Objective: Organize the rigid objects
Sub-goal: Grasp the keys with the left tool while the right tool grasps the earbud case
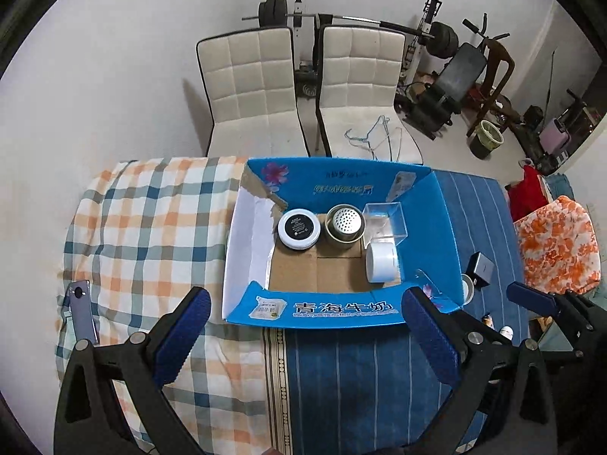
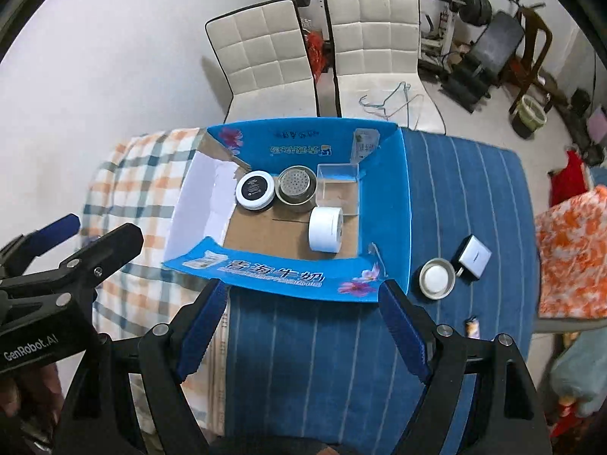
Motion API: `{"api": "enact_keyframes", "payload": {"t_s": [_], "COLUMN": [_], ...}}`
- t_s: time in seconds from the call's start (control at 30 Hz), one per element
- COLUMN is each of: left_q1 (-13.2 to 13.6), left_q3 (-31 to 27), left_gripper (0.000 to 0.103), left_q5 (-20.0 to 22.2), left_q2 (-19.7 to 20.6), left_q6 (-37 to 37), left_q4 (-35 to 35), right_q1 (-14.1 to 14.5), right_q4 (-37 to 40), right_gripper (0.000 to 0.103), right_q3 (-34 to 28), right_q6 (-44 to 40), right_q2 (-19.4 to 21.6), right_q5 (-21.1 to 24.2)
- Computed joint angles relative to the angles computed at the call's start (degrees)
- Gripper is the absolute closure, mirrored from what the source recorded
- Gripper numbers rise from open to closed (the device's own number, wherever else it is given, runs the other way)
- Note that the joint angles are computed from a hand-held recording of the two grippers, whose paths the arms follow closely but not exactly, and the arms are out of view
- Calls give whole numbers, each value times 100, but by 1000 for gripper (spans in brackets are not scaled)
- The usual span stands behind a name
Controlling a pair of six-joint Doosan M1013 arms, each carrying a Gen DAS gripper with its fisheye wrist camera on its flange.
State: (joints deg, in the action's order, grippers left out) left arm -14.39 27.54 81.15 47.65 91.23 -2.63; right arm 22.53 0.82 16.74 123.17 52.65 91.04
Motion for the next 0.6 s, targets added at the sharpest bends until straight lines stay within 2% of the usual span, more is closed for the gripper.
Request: {"api": "enact_keyframes", "payload": {"t_s": [0.13,0.3,0.5,0.6], "left_q1": [-69,-274,-794,-1095], "left_q3": [168,411,419,479], "left_gripper": [0,0,0,2], "left_q5": [-175,-178,275,534], "left_q2": [-79,-73,201,371], "left_q6": [5,293,864,1143], "left_q4": [-56,-535,-1033,-1180], "right_q1": [-125,-483,-920,-1134], "right_q4": [-76,-163,-316,-79], "right_gripper": [19,18,18,19], "right_q3": [1324,3224,5005,5761], "right_q6": [348,1039,1940,2185], "right_q2": [-640,-1530,-2277,-2523], "right_q5": [-603,-1104,-1284,-1607]}}
